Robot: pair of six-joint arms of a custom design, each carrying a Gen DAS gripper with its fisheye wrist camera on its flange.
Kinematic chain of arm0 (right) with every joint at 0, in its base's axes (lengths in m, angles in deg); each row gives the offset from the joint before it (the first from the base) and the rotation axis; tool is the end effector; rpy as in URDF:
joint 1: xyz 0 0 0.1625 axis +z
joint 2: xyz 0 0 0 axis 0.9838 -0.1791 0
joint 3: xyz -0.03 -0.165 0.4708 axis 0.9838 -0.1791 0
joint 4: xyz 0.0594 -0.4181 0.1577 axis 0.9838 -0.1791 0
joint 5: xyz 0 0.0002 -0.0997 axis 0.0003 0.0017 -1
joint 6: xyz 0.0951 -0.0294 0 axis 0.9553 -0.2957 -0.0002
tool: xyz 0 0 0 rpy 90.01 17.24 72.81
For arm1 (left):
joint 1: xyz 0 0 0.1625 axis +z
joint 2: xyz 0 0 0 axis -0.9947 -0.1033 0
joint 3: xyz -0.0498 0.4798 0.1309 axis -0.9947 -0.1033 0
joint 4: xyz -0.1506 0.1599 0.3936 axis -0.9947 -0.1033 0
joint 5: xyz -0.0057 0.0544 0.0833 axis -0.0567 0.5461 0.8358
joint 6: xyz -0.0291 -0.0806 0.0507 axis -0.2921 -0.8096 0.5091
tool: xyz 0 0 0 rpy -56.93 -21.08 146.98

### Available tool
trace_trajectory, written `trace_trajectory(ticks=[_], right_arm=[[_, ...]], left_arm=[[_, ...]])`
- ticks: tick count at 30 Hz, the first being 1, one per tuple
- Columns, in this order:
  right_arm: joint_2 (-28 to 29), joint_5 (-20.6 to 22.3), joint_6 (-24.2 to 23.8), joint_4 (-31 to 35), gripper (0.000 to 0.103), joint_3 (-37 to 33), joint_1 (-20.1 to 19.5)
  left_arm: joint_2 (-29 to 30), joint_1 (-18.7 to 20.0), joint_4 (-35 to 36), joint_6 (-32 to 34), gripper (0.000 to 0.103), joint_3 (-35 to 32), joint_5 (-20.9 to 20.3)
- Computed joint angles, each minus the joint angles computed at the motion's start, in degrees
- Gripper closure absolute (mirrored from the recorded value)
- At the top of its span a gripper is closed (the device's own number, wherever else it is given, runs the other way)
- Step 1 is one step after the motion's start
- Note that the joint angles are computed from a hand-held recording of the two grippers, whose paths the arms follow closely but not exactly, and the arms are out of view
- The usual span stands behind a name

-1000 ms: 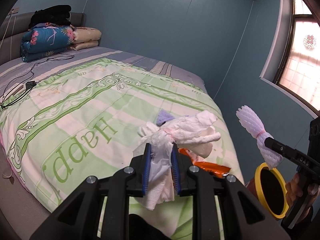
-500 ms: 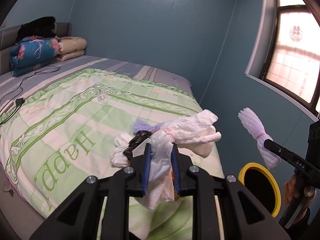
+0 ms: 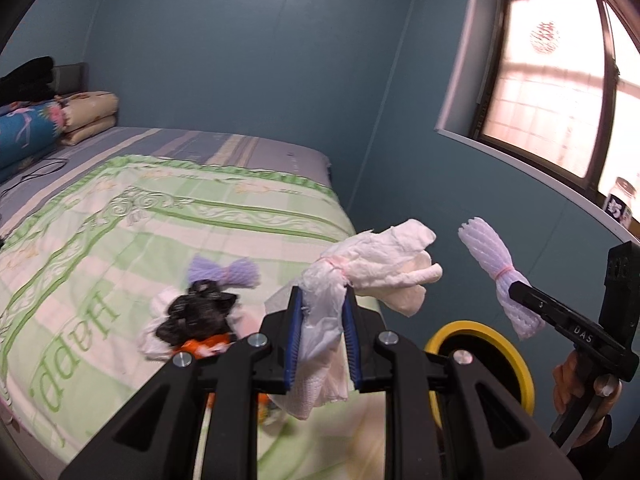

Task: Collect trash
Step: 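Lift the white tissue and lavender foam net and carry both over the yellow bin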

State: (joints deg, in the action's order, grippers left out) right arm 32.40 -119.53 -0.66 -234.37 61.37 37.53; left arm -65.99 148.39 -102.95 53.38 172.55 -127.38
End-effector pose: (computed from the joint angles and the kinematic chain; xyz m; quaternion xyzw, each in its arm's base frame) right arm 0.3859 -0.5428 0.0784 0.2635 -0.8509 0.4312 0.1435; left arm -0.0649 -0.5597 0.4051 0.1882 0.8503 -0.4514 0.1947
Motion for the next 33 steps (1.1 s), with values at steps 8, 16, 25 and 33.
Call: trace_trajectory(ticks=[8,16,25,33], right_arm=[[-2.08,-3.19,-0.07,-3.79,0.076,2.87,-1.2],[-3.27,-5.31,-0.57,-7.82,0.076,5.85,-2.57],[-4.22,-7.16,-1.27,-11.35,0.076,8.58,-3.77],[-5.23,-8.57,0.31,-9.71,0.076,9.82,-5.4]], left_arm=[[4.22,-1.37,1.56,-0.71,0.085,-1.25,-3.42],[7.72,-2.82,3.79,-1.27,0.085,-2.46,-5.61],[12.08,-4.01,5.77,-1.25,0.085,-3.66,-6.9],[15.21,-4.58,8.25,-1.0,0.085,-4.4,-6.18]])
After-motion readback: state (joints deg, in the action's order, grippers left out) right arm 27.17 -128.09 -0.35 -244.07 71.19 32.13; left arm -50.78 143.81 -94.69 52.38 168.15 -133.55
